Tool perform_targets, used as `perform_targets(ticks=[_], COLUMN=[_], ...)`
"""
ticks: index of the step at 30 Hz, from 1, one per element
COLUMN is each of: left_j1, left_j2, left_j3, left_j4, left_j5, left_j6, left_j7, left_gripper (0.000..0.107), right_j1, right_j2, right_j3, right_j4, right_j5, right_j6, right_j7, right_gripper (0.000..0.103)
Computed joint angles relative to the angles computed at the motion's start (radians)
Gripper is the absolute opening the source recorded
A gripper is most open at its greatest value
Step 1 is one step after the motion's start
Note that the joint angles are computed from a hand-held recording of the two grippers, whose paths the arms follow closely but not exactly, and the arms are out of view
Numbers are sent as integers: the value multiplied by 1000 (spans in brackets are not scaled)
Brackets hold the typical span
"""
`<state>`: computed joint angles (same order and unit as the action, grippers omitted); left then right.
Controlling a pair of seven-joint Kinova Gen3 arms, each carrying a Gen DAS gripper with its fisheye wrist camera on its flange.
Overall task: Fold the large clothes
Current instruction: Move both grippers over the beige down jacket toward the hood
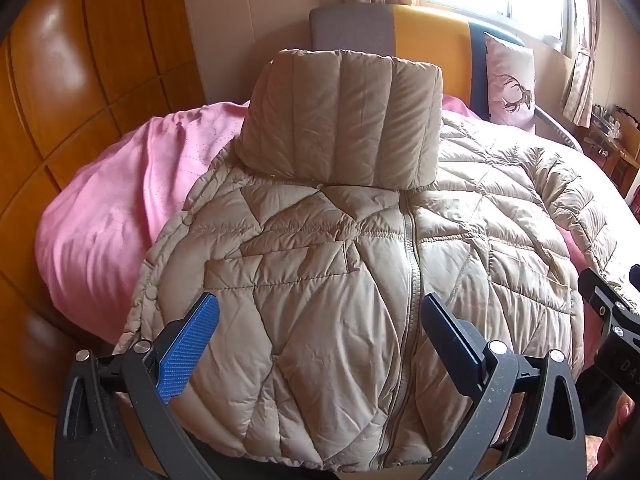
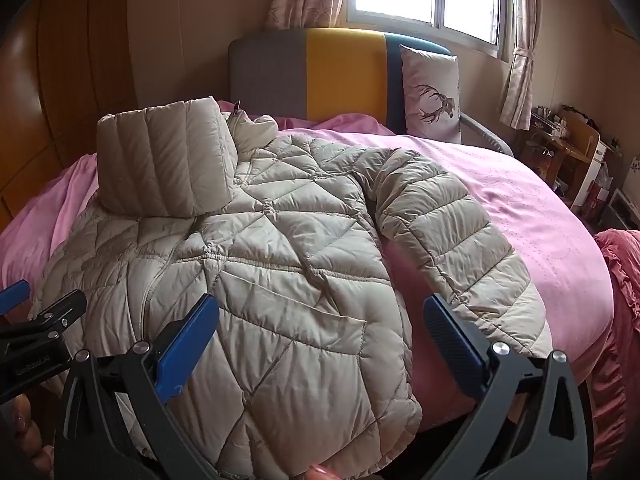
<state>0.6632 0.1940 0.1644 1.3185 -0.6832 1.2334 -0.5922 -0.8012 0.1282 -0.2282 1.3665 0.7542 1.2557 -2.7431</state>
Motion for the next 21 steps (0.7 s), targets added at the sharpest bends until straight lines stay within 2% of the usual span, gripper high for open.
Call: perform_targets(ticks=[21], left_j1=[2], left_j2=[11], left_j3=[-6], left_j4=[-8], left_j5=[11], left_j6=[3], left_j7=[-11], left_gripper=[100], right_j1=[7], right_j2=[0], right_j3=[4], right_j4=[8], right_j5=[0], right_j6=[-17], right_j7=[4], right_gripper=[101])
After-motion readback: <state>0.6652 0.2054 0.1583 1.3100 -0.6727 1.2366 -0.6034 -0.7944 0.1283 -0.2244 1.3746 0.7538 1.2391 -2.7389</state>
